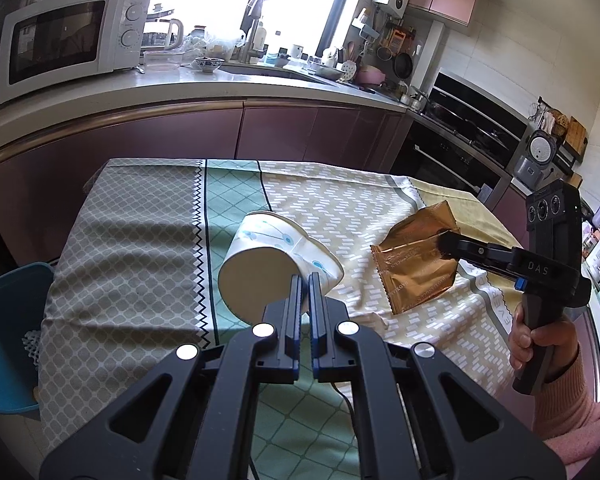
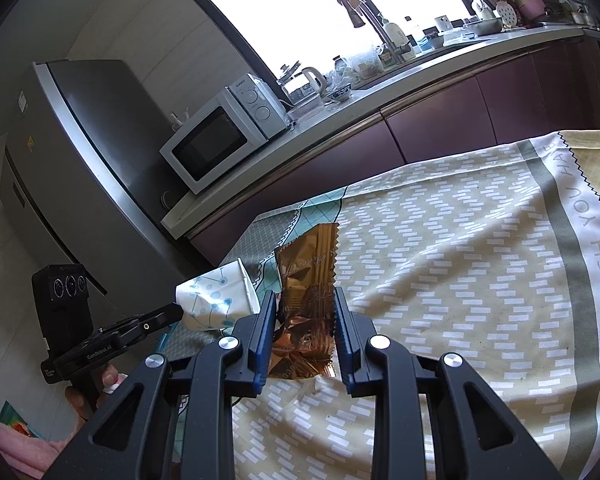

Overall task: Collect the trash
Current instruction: 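Carry the paper cup and gold wrapper with both tools over the teal bin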

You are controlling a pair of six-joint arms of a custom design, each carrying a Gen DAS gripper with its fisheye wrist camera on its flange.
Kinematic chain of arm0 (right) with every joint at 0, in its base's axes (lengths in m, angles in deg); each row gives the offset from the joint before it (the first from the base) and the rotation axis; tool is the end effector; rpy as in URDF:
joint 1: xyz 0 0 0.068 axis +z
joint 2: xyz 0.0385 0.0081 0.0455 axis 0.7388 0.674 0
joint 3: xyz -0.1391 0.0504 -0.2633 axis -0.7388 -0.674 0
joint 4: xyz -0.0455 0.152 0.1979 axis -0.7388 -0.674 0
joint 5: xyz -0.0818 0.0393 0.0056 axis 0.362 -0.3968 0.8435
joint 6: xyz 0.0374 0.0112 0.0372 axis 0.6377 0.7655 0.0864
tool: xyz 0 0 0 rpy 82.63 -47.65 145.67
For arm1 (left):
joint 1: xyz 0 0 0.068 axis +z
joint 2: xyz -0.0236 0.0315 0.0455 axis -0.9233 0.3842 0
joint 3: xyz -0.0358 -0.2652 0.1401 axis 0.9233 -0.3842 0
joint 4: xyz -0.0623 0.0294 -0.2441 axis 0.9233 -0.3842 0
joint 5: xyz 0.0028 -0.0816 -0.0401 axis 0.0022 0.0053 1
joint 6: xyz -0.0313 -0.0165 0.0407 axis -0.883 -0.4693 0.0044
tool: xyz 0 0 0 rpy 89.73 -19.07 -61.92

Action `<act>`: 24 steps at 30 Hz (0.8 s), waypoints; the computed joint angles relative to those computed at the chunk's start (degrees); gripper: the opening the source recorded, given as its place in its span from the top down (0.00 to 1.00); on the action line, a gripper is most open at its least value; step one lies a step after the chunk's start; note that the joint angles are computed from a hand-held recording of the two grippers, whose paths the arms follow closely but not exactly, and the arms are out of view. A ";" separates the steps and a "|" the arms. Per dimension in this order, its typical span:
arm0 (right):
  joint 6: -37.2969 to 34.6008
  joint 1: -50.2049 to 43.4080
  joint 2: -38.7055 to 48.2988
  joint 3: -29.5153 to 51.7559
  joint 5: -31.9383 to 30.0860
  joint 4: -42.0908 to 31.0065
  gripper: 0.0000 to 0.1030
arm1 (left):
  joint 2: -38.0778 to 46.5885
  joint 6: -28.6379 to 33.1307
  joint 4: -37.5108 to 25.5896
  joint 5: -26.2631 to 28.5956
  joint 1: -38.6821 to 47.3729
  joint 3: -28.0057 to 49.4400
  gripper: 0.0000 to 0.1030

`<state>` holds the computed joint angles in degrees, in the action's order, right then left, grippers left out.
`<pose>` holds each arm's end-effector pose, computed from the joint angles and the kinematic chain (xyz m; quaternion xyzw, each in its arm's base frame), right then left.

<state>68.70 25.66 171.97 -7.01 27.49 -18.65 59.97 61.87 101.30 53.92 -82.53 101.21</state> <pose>0.3079 -0.0934 0.1241 -0.0314 0.8536 0.3366 0.3963 0.2495 -0.0768 0.1596 0.1010 0.8868 -0.2030 0.4027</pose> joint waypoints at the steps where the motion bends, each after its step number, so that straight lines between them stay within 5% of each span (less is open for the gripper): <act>1: 0.10 0.28 -0.04 0.03 0.02 0.13 0.75 | -0.53 0.10 -0.20 -0.06 0.30 -0.23 0.96; 24: 4.61 9.05 0.15 0.59 1.51 3.77 0.75 | -11.96 3.95 -7.51 4.41 11.61 -3.59 0.96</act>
